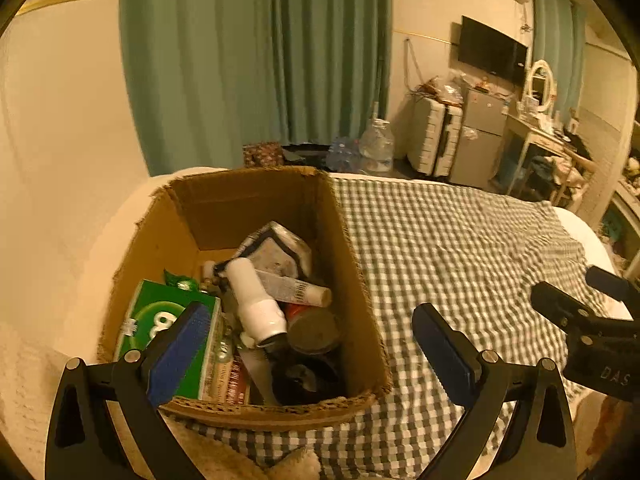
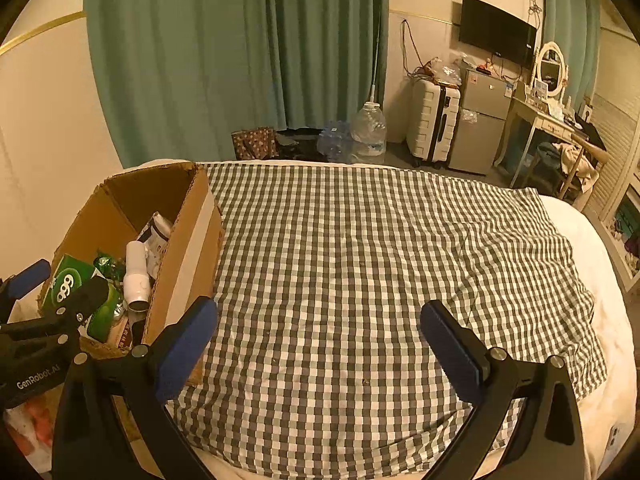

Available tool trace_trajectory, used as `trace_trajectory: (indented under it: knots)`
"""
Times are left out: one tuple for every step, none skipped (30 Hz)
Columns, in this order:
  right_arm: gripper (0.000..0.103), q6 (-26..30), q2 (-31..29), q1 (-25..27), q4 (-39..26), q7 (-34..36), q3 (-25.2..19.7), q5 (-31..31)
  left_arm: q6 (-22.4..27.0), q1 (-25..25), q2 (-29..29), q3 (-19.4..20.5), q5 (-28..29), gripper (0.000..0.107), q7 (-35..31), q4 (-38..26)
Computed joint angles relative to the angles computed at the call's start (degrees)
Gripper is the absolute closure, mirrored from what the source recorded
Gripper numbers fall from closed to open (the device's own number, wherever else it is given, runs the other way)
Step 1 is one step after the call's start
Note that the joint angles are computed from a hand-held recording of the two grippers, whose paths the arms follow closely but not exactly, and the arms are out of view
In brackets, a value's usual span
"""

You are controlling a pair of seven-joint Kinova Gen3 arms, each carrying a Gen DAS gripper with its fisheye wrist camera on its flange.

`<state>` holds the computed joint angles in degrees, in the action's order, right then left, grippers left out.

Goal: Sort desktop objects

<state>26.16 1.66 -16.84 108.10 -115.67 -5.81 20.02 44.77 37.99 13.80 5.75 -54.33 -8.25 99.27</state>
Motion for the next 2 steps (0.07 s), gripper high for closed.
trace_trajectory:
  knots:
    - [0.001, 0.23, 0.04, -0.27, -0.07, -0.35, -0.15, 0.93, -0.48, 0.01, -0.08, -0.13, -0.26, 0.004, 0.67, 0.33]
    - [0.001, 0.48, 0.09, -0.49, -0.18, -0.66, -0.26, 1.57, -0.40, 0.19, -0.02, -0.20, -0.61, 0.004, 1.28, 0.39]
